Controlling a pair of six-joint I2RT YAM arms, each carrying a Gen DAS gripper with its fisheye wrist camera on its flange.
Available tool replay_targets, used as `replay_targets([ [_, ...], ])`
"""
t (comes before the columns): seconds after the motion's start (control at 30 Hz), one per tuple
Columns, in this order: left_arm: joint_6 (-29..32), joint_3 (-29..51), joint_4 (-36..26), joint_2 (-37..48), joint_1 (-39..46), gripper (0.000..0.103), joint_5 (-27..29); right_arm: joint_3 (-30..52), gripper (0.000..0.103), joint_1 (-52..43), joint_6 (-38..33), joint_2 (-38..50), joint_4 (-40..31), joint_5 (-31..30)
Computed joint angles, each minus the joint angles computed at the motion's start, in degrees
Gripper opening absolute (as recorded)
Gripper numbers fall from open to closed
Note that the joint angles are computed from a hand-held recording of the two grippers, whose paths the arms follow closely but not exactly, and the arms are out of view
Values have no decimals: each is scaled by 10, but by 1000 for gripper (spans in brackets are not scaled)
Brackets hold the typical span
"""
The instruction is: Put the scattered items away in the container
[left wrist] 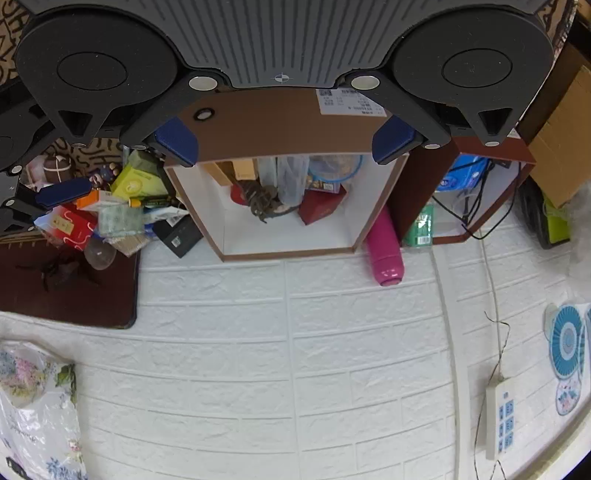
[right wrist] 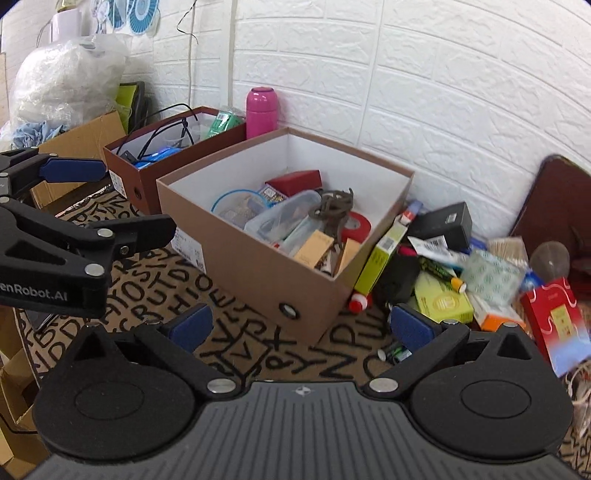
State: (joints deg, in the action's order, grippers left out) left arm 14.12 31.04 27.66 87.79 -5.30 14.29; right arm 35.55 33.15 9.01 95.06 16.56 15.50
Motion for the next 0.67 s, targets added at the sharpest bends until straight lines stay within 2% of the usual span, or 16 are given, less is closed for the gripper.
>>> replay_targets([
  [0.2, 2, -1, -11, 9, -8, 103, -12, -22, 102, 24, 8, -6, 9, 12],
  [0.67, 3, 21, -22, 41, -15, 103, -16, -12, 102, 15, 17, 24, 8, -10],
])
